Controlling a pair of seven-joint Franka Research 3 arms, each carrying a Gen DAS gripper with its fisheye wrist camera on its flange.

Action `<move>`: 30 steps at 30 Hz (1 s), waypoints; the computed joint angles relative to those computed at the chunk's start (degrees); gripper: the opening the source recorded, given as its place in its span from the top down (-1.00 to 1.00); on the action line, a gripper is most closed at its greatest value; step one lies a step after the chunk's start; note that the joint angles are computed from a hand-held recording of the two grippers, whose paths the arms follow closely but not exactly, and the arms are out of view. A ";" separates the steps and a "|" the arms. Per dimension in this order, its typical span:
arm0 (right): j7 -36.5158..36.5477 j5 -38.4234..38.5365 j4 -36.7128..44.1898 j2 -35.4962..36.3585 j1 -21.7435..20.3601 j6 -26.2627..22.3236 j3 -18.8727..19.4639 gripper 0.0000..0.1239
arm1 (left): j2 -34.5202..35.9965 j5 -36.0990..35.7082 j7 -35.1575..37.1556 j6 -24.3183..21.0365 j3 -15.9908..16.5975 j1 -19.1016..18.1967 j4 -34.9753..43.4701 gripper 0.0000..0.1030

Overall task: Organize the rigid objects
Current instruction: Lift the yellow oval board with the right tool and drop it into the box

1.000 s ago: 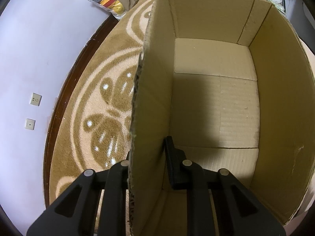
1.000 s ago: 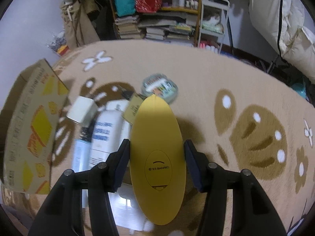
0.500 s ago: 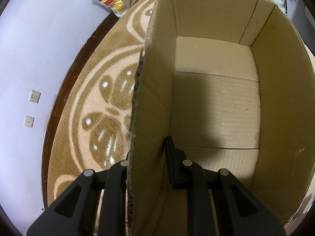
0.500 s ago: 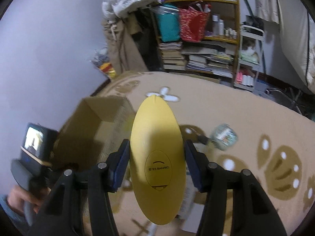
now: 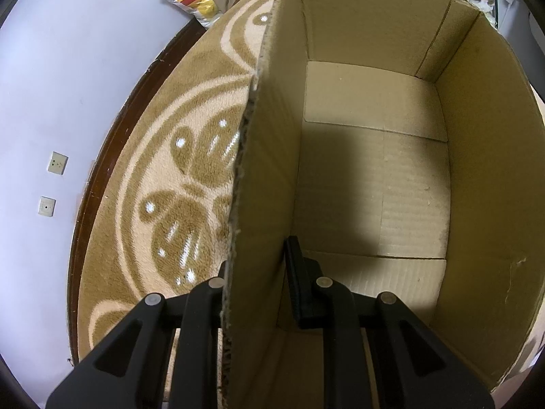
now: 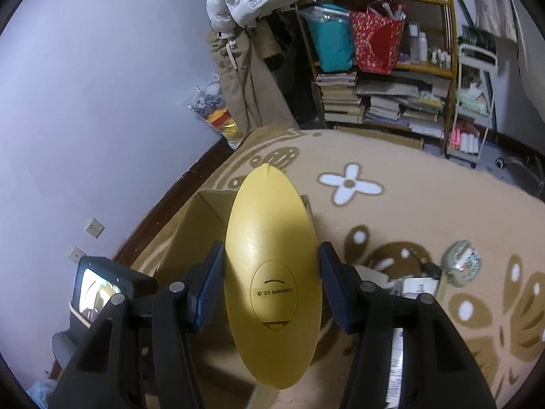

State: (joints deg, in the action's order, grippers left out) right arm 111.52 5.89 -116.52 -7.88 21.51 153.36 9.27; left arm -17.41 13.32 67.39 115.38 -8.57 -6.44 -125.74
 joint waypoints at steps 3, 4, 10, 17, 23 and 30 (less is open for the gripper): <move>-2.78 5.02 0.52 1.21 1.05 0.41 -0.74 0.05 | 0.01 0.06 0.02 -0.01 -0.04 -0.01 -0.04 0.67; -3.07 5.76 0.81 1.60 1.18 0.40 -0.74 0.05 | -0.04 -0.05 0.03 0.02 0.00 -0.01 -0.10 0.67; -2.88 5.69 3.51 4.59 1.52 -0.04 -0.58 0.05 | -0.30 -0.85 0.66 0.16 0.47 0.14 -0.20 0.66; -3.74 8.55 5.89 7.06 2.41 -0.67 -0.80 0.04 | -0.34 -1.57 1.21 0.57 0.77 0.46 -0.33 0.66; -1.73 5.34 5.12 6.60 2.73 0.13 -0.79 0.04 | -0.50 -2.16 1.78 0.90 1.04 0.75 -0.59 0.66; 1.29 1.34 3.38 4.21 1.60 -0.06 -0.94 -0.36 | -0.70 -1.75 1.66 1.19 0.88 0.95 -0.96 0.66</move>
State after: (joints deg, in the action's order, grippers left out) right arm 112.81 7.23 -113.14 -3.66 23.11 153.30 8.33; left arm -18.11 11.57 69.05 116.57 -7.69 -5.49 -126.70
